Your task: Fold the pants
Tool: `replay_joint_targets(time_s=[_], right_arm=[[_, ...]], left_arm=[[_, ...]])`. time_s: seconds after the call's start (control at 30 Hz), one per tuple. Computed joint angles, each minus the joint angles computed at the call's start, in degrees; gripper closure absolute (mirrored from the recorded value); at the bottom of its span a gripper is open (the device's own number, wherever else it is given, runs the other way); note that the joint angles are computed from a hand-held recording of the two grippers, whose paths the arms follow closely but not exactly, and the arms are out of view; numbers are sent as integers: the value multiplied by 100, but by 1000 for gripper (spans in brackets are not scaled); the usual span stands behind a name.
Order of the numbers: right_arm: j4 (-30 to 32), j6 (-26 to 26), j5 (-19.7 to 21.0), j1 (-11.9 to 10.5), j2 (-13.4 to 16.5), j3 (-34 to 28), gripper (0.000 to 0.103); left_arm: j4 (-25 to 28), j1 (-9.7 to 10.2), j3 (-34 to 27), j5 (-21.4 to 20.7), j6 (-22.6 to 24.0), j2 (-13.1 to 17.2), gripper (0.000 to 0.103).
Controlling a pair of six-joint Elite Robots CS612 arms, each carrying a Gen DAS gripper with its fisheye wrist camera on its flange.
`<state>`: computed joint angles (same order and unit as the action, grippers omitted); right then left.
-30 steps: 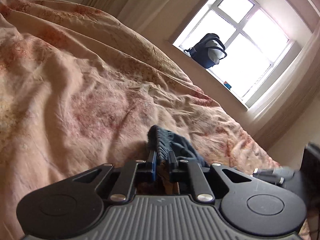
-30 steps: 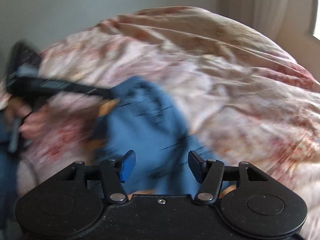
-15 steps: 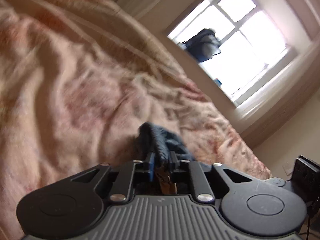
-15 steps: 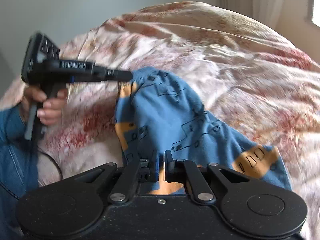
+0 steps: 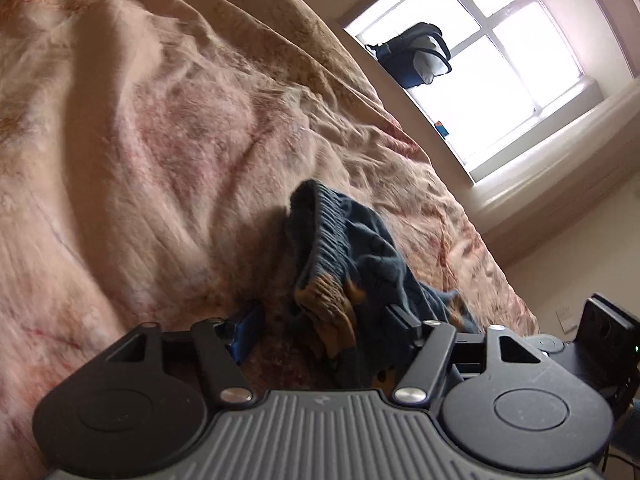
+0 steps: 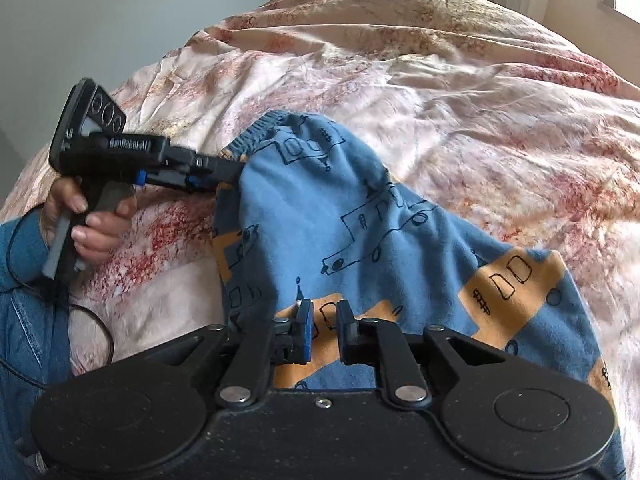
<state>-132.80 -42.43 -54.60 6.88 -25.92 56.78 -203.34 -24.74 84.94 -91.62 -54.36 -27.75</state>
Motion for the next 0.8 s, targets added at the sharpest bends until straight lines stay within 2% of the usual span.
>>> replay_joint_targets(time_s=[0.1,0.17,0.23,0.27,0.33,0.37,0.4,0.5,0.53,0.63,0.7,0.8], right_arm=[[-33,49,-2,-5,-8,19,85],[-45,43,-11,-7,-25,47,84],[-70,71,-18,-12,-39,78,84],[-86,103,-25,-11,-38,83,84],[-114,159,-39,-7,-35,87,82],[-143,194,-48,-3,-34,93,82],[-184,230,-55,1,-34,101,82],[-306,302,-68,7,-49,147,77],[-349,313,-80,8,-55,165,73],[-549,430,-126,-1,-74,238,72],[-792,555,-202,-14,-78,298,71],[-1594,900,-573,-15,-69,425,69]], left_arm=[[-318,57,-47,-368,-555,77,12],[-398,40,-56,-316,-715,104,11],[-351,-3,-68,-131,-678,116,12],[-328,-34,-69,24,-719,120,17],[-277,-87,-46,320,-821,105,36],[-236,-98,-32,418,-901,96,60],[-176,-96,-20,471,-1059,88,77],[-293,-79,32,482,-1513,78,86],[-270,-94,75,545,-1502,25,87],[-12,-231,271,1106,-908,-257,89],[399,-314,369,1381,-528,-455,89],[926,-356,361,1534,-473,-539,89]])
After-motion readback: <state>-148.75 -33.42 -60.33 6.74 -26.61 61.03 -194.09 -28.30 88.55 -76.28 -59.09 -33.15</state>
